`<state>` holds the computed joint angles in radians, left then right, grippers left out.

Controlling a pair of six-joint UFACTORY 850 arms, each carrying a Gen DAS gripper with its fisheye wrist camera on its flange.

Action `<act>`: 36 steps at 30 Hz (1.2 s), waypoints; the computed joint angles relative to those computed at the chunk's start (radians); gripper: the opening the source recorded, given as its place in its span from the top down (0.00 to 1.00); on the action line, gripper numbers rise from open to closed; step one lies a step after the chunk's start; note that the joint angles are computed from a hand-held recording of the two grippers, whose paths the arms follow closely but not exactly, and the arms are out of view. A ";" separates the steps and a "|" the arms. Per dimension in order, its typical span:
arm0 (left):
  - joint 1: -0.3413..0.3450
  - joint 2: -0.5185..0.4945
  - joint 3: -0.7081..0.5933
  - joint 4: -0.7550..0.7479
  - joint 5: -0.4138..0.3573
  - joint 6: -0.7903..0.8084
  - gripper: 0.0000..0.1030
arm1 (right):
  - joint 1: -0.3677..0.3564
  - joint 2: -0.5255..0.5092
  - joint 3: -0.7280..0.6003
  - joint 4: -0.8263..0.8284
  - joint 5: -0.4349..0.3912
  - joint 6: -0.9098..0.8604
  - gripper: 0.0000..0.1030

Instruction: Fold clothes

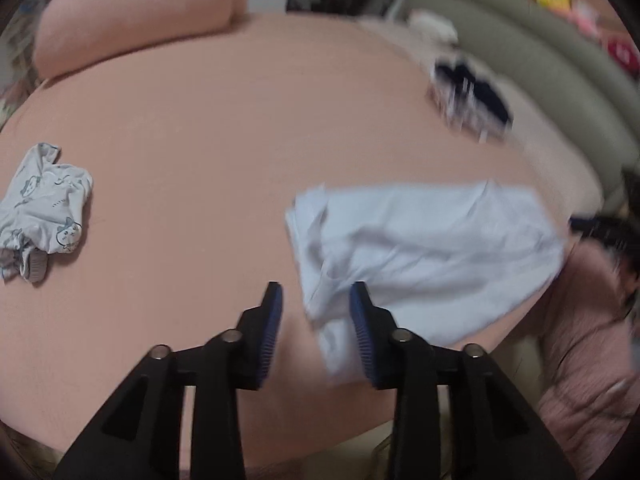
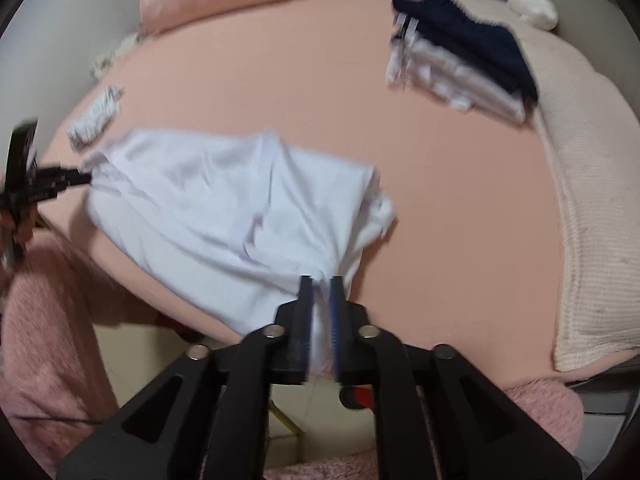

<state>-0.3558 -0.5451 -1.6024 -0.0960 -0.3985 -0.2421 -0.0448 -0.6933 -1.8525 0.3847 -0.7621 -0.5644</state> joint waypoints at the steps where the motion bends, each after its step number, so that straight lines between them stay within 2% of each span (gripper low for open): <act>1: 0.002 0.007 0.006 -0.012 0.031 -0.017 0.49 | -0.001 0.014 0.004 0.020 0.016 -0.009 0.71; 2: -0.003 -0.014 -0.023 0.018 0.029 -0.049 0.49 | 0.001 0.020 0.001 0.038 0.030 -0.012 0.68; 5: -0.021 -0.083 -0.123 0.123 0.004 -0.160 0.49 | 0.026 -0.028 -0.071 0.041 0.023 0.031 0.68; 9: -0.055 -0.277 -0.383 0.153 -0.255 -0.111 0.51 | 0.068 -0.077 -0.114 -0.050 0.000 0.100 0.68; 10: -0.063 -0.286 -0.400 0.177 -0.294 -0.103 0.51 | 0.075 -0.081 -0.108 -0.090 -0.009 0.110 0.68; 12: -0.078 -0.284 -0.391 0.226 -0.320 -0.088 0.51 | 0.089 -0.089 -0.098 -0.168 -0.027 0.130 0.66; 13: -0.085 -0.283 -0.387 0.249 -0.333 -0.080 0.51 | 0.097 -0.094 -0.094 -0.207 -0.037 0.140 0.61; 15: -0.089 -0.275 -0.371 0.272 -0.336 -0.102 0.79 | 0.102 -0.082 -0.060 -0.269 -0.020 0.151 0.60; 16: -0.092 -0.279 -0.377 0.289 -0.349 -0.120 0.93 | 0.100 -0.079 -0.052 -0.281 -0.019 0.148 0.69; 17: -0.100 -0.283 -0.384 0.339 -0.356 -0.158 0.93 | 0.099 -0.077 -0.044 -0.293 -0.018 0.145 0.85; 20: -0.113 -0.222 -0.313 0.410 -0.274 -0.220 0.93 | 0.093 -0.060 -0.025 -0.304 -0.016 0.130 0.91; 22: -0.122 -0.204 -0.291 0.418 -0.277 -0.190 0.93 | 0.088 -0.043 -0.005 -0.311 -0.020 0.124 0.91; 23: -0.128 -0.198 -0.284 0.424 -0.285 -0.176 0.89 | 0.084 -0.035 0.007 -0.310 -0.025 0.120 0.91; 25: -0.141 -0.233 -0.307 0.446 -0.366 -0.160 0.89 | 0.073 -0.022 0.029 -0.287 -0.048 0.101 0.90; 27: -0.142 -0.252 -0.319 0.433 -0.414 -0.153 0.79 | 0.066 -0.016 0.036 -0.268 -0.073 0.075 0.84; 28: -0.141 -0.253 -0.316 0.431 -0.422 -0.164 0.63 | 0.063 -0.015 0.037 -0.260 -0.086 0.061 0.80; 29: -0.132 -0.230 -0.293 0.407 -0.388 -0.186 0.54 | 0.058 -0.016 0.028 -0.236 -0.107 0.042 0.77; 32: -0.106 -0.165 -0.227 0.313 -0.233 -0.207 0.53 | 0.022 -0.028 -0.037 -0.076 -0.198 -0.019 0.68; 34: -0.091 -0.128 -0.192 0.226 -0.121 -0.188 0.52 | 0.000 -0.021 -0.057 0.041 -0.197 -0.052 0.62; 36: -0.077 -0.102 -0.175 0.115 -0.033 -0.145 0.52 | -0.003 -0.032 -0.086 0.115 -0.174 -0.047 0.62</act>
<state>-0.4323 -0.6474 -1.7770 0.0192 -0.4314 -0.3867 -0.0478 -0.7257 -1.9382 0.4999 -0.9365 -0.6112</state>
